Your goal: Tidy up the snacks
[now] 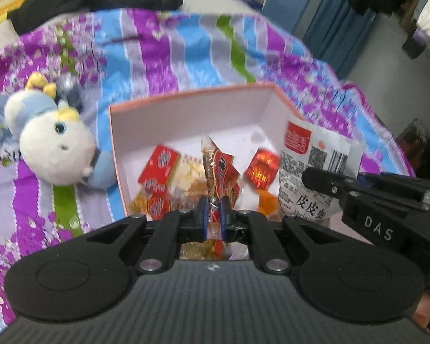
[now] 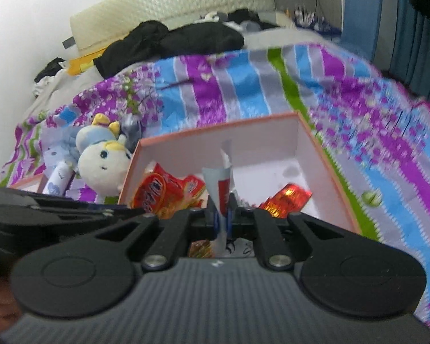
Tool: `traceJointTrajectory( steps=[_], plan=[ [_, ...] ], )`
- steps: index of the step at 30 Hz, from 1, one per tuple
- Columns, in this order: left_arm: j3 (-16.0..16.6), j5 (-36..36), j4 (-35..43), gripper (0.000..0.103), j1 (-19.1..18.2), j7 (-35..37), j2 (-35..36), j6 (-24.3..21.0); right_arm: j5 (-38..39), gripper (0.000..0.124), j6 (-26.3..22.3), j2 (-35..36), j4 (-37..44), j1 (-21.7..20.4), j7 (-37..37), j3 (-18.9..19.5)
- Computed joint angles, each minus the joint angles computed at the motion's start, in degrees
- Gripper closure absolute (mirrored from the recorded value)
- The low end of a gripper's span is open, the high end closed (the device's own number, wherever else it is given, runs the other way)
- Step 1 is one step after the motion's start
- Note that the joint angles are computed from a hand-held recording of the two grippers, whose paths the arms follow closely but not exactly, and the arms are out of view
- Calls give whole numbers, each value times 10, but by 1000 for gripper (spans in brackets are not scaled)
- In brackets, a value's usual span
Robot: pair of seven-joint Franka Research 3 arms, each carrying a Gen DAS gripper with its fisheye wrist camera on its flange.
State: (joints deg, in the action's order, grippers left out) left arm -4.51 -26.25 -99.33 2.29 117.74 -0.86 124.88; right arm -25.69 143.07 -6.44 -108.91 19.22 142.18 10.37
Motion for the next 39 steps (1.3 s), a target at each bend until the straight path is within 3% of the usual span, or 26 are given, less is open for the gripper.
traceJointTrajectory(
  steps=[5,6,8,9,10,13,26,39],
  plan=[
    [1,1,-8,93,5,1,7,-15,13,109,5,6,-6,4,-11,-1],
    [2,3,-10,92,6,4,6,-16,14,102,4,6,-7,5,-7,-1],
    [3,10,-8,74,8,5,4,-22,2,91,-5,6,-1,4,5,0],
    [5,6,-9,56,10,7,2,-24,-5,82,-9,4,0,4,14,1],
    [7,-2,-13,50,13,11,-5,-23,-5,76,-6,0,-3,3,18,0],
    [17,-20,-22,50,18,19,-27,-20,-10,75,8,-20,-15,-3,40,2],
    [65,-51,-16,50,16,46,-118,-42,-74,75,-38,-78,17,-18,58,46],
    [116,-41,-102,50,-13,70,-244,0,-109,75,-51,-198,-52,-65,135,125]
  ],
)
